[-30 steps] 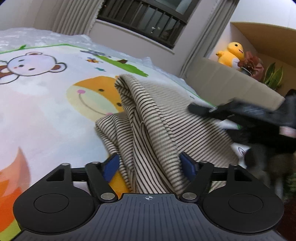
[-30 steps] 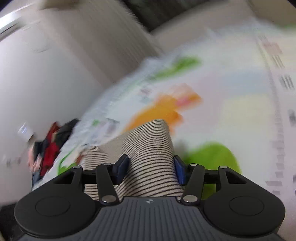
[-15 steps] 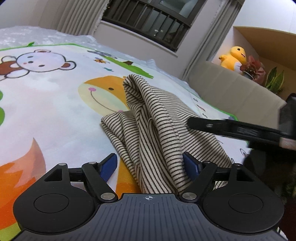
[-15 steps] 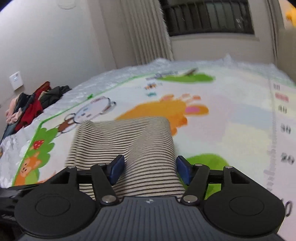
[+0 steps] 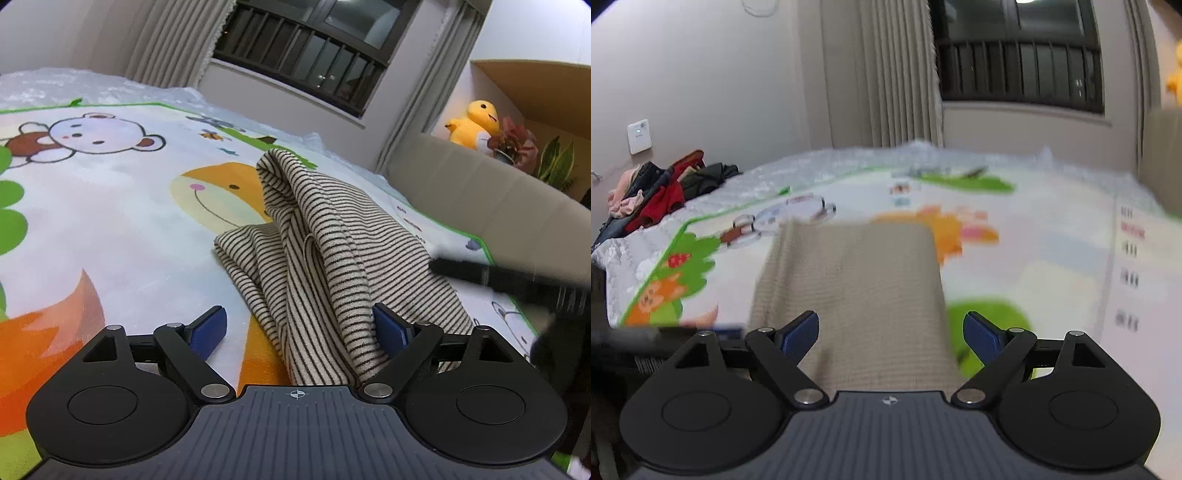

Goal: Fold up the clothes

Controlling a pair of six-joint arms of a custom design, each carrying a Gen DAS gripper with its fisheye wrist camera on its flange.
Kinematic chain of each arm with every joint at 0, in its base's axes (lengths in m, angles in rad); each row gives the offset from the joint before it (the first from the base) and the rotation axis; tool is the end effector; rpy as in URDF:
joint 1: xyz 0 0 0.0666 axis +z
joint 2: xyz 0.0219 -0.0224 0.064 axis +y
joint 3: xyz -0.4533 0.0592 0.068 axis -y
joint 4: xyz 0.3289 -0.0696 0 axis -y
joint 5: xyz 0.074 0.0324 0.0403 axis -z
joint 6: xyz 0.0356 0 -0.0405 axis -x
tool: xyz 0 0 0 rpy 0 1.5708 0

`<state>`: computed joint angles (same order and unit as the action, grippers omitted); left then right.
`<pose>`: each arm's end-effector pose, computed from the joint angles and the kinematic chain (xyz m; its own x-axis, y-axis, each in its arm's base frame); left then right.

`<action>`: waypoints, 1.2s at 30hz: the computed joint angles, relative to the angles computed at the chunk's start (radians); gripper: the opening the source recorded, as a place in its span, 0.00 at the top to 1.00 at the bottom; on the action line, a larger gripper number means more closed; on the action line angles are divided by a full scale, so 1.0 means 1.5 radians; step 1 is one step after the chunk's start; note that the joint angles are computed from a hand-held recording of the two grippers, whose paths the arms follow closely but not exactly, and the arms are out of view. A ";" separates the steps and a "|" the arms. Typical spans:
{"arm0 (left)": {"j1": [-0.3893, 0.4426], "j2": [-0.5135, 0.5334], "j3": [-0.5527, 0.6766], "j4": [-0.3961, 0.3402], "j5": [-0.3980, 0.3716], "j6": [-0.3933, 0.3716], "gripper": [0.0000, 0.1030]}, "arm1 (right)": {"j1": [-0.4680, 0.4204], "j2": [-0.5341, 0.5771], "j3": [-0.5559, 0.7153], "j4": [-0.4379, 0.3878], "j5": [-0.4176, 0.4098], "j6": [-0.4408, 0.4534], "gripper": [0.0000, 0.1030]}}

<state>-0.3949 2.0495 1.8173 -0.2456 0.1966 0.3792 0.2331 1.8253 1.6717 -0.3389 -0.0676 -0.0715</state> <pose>0.6505 -0.2791 0.3757 -0.5932 -0.1461 -0.7917 0.3421 0.8444 -0.4122 0.6060 0.1459 0.4499 -0.4795 -0.0406 -0.8766 -0.2548 0.9623 0.0948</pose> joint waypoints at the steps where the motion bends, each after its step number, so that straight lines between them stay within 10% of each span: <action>1: 0.001 0.000 -0.001 0.002 0.001 0.003 0.12 | 0.001 0.012 0.031 -0.012 -0.007 0.000 0.16; 6: 0.000 -0.004 -0.011 0.011 -0.003 0.006 0.12 | 0.016 0.142 0.299 -0.225 -0.066 0.046 0.16; 8: 0.002 -0.005 -0.013 0.014 -0.003 0.017 0.12 | 0.032 0.223 0.441 -0.367 -0.019 0.113 0.13; 10: 0.005 -0.004 -0.015 0.018 0.007 0.031 0.10 | 0.043 0.251 0.478 -0.398 0.020 0.162 0.09; 21: 0.009 -0.007 -0.030 0.046 0.015 0.041 0.08 | -0.010 0.069 0.129 -0.186 -0.016 -0.015 0.08; 24: 0.009 -0.012 -0.042 0.058 0.003 0.053 0.08 | -0.031 0.058 0.095 -0.151 -0.111 -0.125 0.30; 30: 0.011 -0.015 -0.045 0.053 -0.013 0.076 0.08 | 0.000 0.067 0.117 -0.149 -0.047 -0.025 0.31; 33: -0.001 -0.019 -0.045 0.048 -0.049 0.047 0.08 | 0.000 0.085 0.097 -0.118 0.001 -0.021 0.07; 36: -0.006 -0.025 -0.054 0.052 -0.072 0.041 0.05 | -0.018 0.075 0.051 -0.065 -0.051 -0.146 0.03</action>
